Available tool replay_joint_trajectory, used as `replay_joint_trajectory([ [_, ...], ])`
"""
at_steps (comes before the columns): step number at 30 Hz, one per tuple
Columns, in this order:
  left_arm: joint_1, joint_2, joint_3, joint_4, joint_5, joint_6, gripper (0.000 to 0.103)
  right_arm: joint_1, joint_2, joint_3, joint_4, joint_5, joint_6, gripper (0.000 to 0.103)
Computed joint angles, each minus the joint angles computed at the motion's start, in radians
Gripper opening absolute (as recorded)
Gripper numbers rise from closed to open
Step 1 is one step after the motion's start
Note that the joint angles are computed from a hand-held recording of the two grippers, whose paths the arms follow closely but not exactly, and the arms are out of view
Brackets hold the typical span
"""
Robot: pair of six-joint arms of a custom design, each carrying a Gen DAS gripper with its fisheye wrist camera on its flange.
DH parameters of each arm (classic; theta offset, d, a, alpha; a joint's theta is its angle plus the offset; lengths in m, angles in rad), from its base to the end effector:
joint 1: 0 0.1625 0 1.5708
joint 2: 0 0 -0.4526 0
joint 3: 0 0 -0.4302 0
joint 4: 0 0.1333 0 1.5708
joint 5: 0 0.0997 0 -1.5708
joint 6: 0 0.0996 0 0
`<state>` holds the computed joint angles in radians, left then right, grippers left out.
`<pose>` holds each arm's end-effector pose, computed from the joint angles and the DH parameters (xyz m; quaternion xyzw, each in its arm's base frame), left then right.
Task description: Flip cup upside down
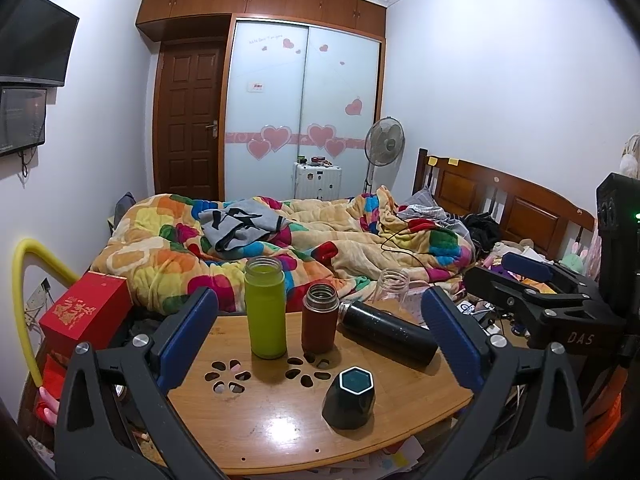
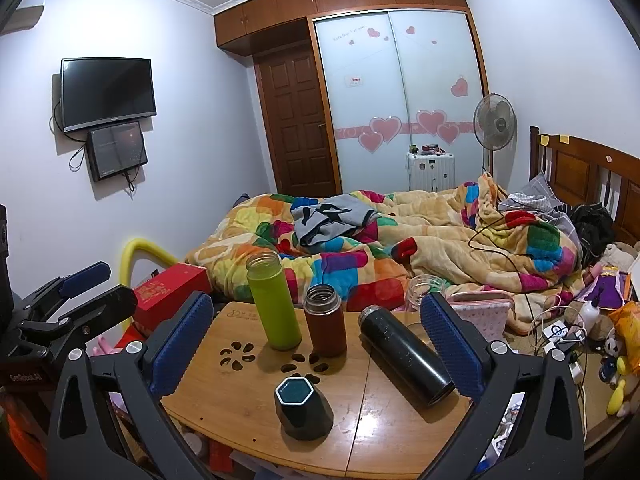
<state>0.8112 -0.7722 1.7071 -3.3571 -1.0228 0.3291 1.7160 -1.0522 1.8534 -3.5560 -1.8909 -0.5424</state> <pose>-0.3542 -0.6419 0.1511 0.3585 0.8079 -0.4410 0.1558 0.1948 -0.6273 0.3033 0.1924 -0.8013 0.5140 0.2383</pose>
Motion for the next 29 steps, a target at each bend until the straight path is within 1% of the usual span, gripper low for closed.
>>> replay_joint_trajectory([
  [5, 0.000, -0.008, 0.013, -0.004, -0.017, 0.004, 0.103, 0.002, 0.000, 0.001, -0.002, -0.001, -0.002, 0.103],
  [29, -0.008, -0.019, 0.028, -0.004, -0.022, -0.010, 0.103, 0.007, 0.002, -0.001, -0.001, -0.007, -0.004, 0.103],
])
